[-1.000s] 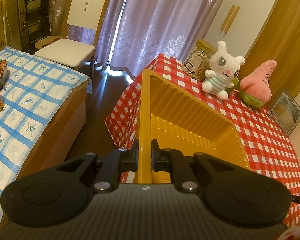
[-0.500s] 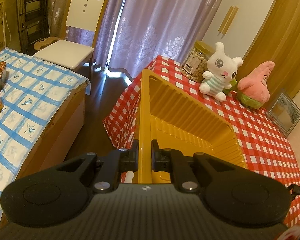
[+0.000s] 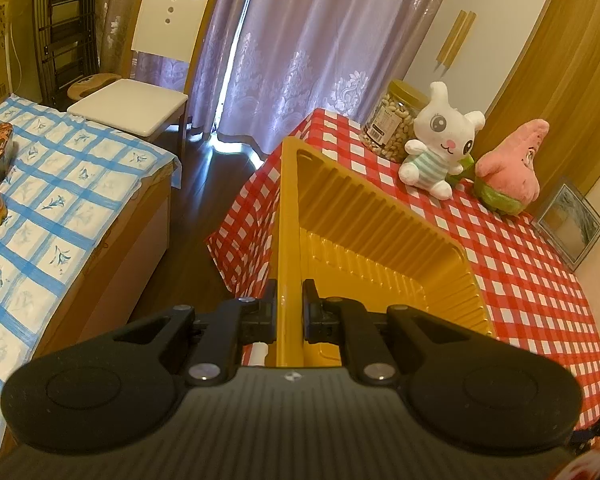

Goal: Organize jewelry
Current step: 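Carry the black watch over the tray and release it with the right gripper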

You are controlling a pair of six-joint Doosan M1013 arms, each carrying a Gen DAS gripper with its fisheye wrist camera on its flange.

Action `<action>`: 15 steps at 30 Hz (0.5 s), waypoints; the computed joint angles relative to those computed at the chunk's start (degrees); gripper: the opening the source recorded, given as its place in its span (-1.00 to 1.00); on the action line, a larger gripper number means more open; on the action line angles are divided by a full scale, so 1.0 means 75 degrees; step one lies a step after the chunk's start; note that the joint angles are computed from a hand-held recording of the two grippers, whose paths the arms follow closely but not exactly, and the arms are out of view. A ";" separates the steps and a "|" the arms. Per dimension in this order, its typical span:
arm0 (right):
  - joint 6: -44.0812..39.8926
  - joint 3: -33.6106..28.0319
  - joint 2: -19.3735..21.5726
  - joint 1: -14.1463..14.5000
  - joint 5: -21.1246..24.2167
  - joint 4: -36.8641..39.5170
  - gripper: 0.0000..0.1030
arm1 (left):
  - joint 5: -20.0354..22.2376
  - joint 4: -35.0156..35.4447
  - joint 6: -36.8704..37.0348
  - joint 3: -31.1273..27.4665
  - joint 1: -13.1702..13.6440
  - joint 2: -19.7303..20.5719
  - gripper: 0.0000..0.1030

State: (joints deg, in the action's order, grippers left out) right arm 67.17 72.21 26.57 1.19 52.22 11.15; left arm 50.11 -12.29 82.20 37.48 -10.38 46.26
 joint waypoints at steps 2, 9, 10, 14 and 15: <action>0.0291 0.0048 -0.0008 0.0007 0.0062 -0.0180 -0.69 | -0.0005 -0.0017 0.0021 0.0001 0.0002 0.0001 -0.81; 0.0995 0.0197 -0.0150 -0.0035 -0.0305 -0.0229 -0.58 | -0.0039 -0.0033 0.0038 0.0046 0.0000 -0.0020 -0.81; 0.1094 0.0207 -0.0185 -0.0064 -0.0411 -0.0127 -0.54 | -0.0049 -0.0036 0.0061 0.0059 -0.0001 -0.0028 -0.81; 0.1784 0.0370 -0.0344 -0.0033 -0.0968 -0.0734 -0.27 | -0.0076 -0.0032 0.0056 0.0120 -0.0005 -0.0060 -0.81; 0.1830 0.0328 -0.0310 -0.0018 -0.0932 -0.0867 -0.20 | -0.0075 -0.0018 0.0039 0.0118 -0.0009 -0.0059 -0.81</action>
